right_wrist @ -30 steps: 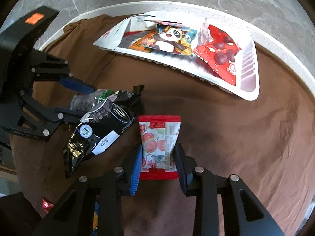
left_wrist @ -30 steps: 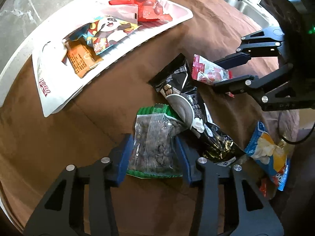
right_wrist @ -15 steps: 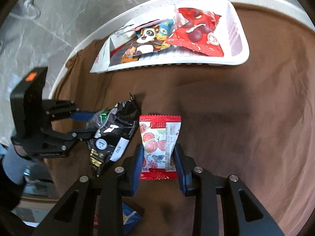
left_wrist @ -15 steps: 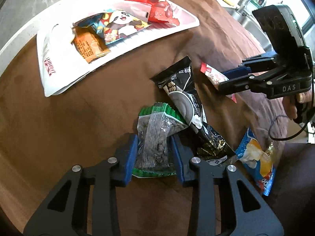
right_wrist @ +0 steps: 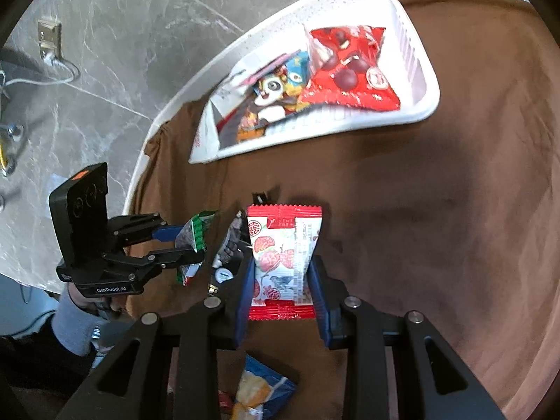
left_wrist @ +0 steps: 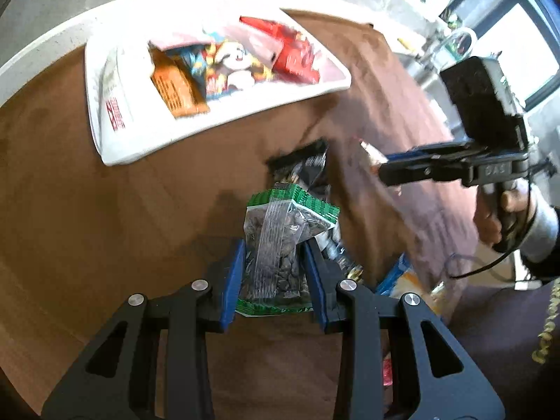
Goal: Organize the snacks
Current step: 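Carry both packets into the white tray and open both grippers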
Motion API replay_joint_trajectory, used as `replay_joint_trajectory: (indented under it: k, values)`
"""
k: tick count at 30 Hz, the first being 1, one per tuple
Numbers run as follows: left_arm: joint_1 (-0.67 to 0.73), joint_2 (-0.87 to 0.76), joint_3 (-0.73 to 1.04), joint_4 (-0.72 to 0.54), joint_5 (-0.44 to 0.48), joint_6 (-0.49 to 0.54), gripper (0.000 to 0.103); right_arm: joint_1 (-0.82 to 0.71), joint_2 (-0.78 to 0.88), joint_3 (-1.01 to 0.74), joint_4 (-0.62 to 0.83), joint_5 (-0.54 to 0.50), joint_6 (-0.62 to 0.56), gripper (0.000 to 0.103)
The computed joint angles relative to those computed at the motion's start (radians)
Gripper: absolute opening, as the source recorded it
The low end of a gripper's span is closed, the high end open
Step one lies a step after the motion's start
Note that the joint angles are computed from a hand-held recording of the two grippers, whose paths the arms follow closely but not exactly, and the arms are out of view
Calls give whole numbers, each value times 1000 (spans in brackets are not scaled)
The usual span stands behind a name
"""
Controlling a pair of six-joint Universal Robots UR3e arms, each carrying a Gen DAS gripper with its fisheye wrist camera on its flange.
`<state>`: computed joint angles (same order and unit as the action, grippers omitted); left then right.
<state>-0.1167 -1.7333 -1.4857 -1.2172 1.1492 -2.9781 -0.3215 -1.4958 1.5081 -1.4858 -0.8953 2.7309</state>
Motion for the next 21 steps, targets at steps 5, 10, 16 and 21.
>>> replay_joint_trajectory:
  k: [5, 10, 16, 21]
  values:
    - [47, 7, 52, -34, -69, -8, 32, -5, 42, -68, 14, 51, 22, 34]
    - [69, -41, 137, -43, -99, -28, 32, 1, 104, -144, -8, 89, 57, 34]
    - [80, -148, 306, -40, -110, -73, 32, 16, 189, -239, -46, 128, 102, 34]
    - [87, -252, 439, -28, -120, -121, 32, 43, 300, -368, -100, 145, 172, 34]
